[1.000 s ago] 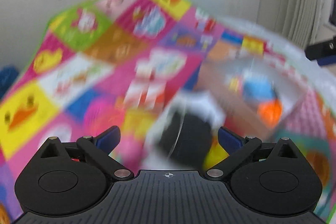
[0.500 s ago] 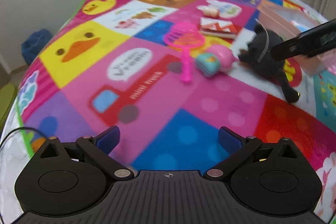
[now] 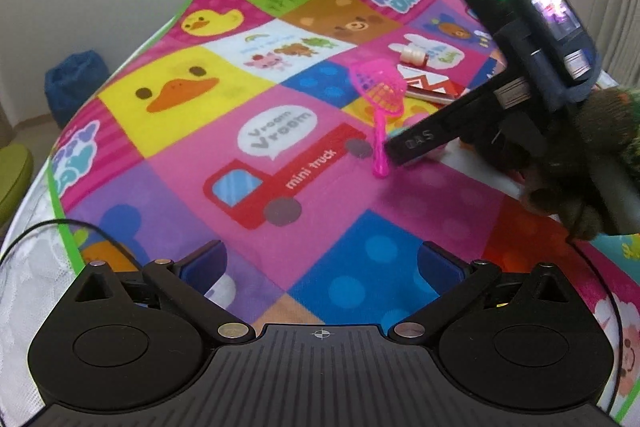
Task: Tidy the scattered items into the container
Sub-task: 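Grasp the black plush with the left gripper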
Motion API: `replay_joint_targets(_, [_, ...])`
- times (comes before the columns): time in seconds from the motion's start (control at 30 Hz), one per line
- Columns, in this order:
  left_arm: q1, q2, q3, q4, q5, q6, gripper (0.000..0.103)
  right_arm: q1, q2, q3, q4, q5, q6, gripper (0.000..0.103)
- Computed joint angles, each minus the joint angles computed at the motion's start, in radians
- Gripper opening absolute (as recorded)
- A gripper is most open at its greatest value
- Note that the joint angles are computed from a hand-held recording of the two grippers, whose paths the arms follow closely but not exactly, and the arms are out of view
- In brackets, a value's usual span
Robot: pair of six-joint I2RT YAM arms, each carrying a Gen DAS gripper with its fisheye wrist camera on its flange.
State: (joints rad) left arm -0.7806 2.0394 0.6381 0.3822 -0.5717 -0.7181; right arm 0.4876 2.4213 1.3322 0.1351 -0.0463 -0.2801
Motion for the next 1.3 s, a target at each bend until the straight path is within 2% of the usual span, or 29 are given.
replay_joint_targets(0.13, [0.013,0.041,0.036,0.011,0.02,0.023,0.103,-0.038,-0.166,-0.206,0.04,-0.097,-0.117,0.066])
replay_joint_targets(0.17, [0.018,0.056,0.052,0.016,0.029,0.032,0.103,-0.061,-0.218,-0.255,0.014,-0.141,-0.14,0.058])
replay_joint_targets(0.27, [0.035,0.111,0.119,0.017,0.065,0.056,0.103,-0.151,-0.355,-0.38,-0.062,-0.239,-0.213,0.058])
replay_joint_targets(0.4, [0.05,0.191,0.236,-0.015,0.129,0.058,0.103,-0.27,-0.465,-0.521,-0.018,-0.252,-0.346,0.058])
replay_joint_targets(0.53, [0.038,0.247,0.331,0.006,0.172,0.088,0.103,-0.357,-0.486,-0.583,0.0,-0.251,-0.443,0.058])
replay_joint_targets(0.63, [0.018,0.291,0.445,-0.007,0.179,0.156,0.103,-0.41,-0.487,-0.629,0.021,-0.25,-0.489,0.061])
replay_joint_targets(0.83, [-0.056,0.492,0.835,-0.129,-0.023,0.483,0.103,-0.504,-0.555,-0.765,0.111,-0.356,-0.511,0.074])
replay_joint_targets(0.97, [-0.078,0.655,1.113,-0.28,-0.124,0.615,0.103,-0.583,-0.599,-0.831,0.113,-0.44,-0.56,0.078])
replay_joint_targets(1.03, [-0.074,0.717,1.221,-0.369,-0.164,0.602,0.103,-0.62,-0.596,-0.842,0.108,-0.457,-0.566,0.079])
replay_joint_targets(1.1, [-0.055,0.734,1.264,-0.438,-0.134,0.542,0.099,-0.651,-0.581,-0.838,0.087,-0.463,-0.564,0.079])
replay_joint_targets(1.13, [-0.043,0.724,1.259,-0.465,-0.1,0.509,0.082,-0.664,-0.57,-0.831,0.074,-0.463,-0.566,0.079])
replay_joint_targets(1.17, [-0.032,0.711,1.247,-0.489,-0.065,0.474,0.075,-0.676,-0.559,-0.825,0.064,-0.461,-0.568,0.079])
replay_joint_targets(1.3, [-0.008,0.611,1.118,-0.481,0.024,0.357,0.073,-0.692,-0.518,-0.808,0.064,-0.453,-0.568,0.079])
